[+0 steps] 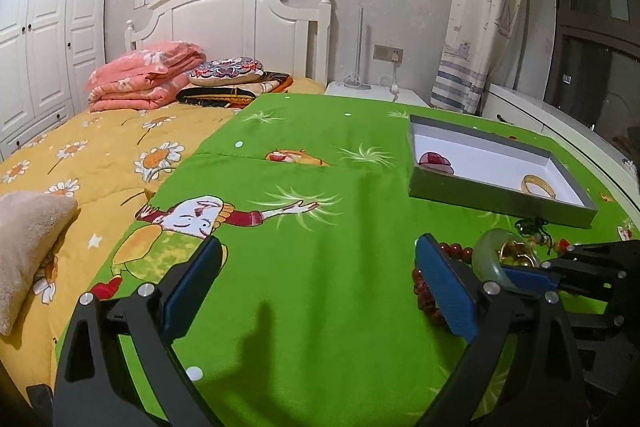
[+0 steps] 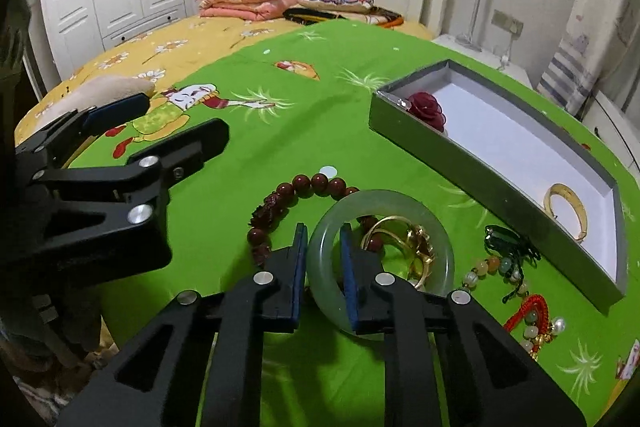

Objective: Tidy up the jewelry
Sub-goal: 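Grasp the jade bangle with the right gripper while the left gripper grasps the gold rings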

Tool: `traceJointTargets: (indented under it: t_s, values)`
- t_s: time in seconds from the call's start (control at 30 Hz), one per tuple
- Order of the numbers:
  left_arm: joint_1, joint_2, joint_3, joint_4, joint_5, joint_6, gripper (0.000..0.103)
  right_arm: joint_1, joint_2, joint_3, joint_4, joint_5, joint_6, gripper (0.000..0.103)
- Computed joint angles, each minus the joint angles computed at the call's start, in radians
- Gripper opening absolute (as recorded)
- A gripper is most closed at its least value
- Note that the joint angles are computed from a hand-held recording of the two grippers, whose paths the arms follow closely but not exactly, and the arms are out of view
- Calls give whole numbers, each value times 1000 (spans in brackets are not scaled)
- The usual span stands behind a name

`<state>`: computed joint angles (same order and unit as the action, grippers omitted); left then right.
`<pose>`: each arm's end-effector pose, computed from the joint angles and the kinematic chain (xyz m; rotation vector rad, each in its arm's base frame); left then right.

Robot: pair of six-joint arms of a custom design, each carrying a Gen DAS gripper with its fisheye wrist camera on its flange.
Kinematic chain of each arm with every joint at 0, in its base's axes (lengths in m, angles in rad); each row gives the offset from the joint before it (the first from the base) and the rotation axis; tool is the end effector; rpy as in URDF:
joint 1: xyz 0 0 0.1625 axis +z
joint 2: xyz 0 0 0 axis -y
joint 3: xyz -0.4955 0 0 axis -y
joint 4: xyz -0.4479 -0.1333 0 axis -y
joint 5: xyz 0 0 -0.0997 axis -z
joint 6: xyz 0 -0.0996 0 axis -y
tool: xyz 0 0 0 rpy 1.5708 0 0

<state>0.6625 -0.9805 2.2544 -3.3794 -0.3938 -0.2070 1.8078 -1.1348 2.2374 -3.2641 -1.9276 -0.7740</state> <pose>-0.2652 -0.4926 0.1638 0.3591 2.0941 -1.2239 0.2240 -0.5078 0.1900 1.1243 -2.3234 0.6327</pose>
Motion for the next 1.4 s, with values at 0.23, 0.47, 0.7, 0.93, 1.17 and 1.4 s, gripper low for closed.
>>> traceJointTargets:
  t_s: [0.23,0.47,0.7,0.93,1.17,1.4]
  values:
    - [-2,7,-5,11,11,0,94,8,-8,69,-228,41,-117,17]
    - [-10,19,-15,52,32,15,94,-8,-49,109,-379,30,-160,17]
    - [-23,-1,-19,142,-88,-22,94,-73,-101,148,-385,-2,-149,17]
    - [-42,67,-83,209,-169,71,94,-111,-119,172,-395,18,-142,17]
    - [-18,105,-161,389,-216,53,73,-132,-138,188,-390,51,-130,17]
    - [-8,118,-183,440,-239,89,38,-142,-148,202,-388,68,-131,17]
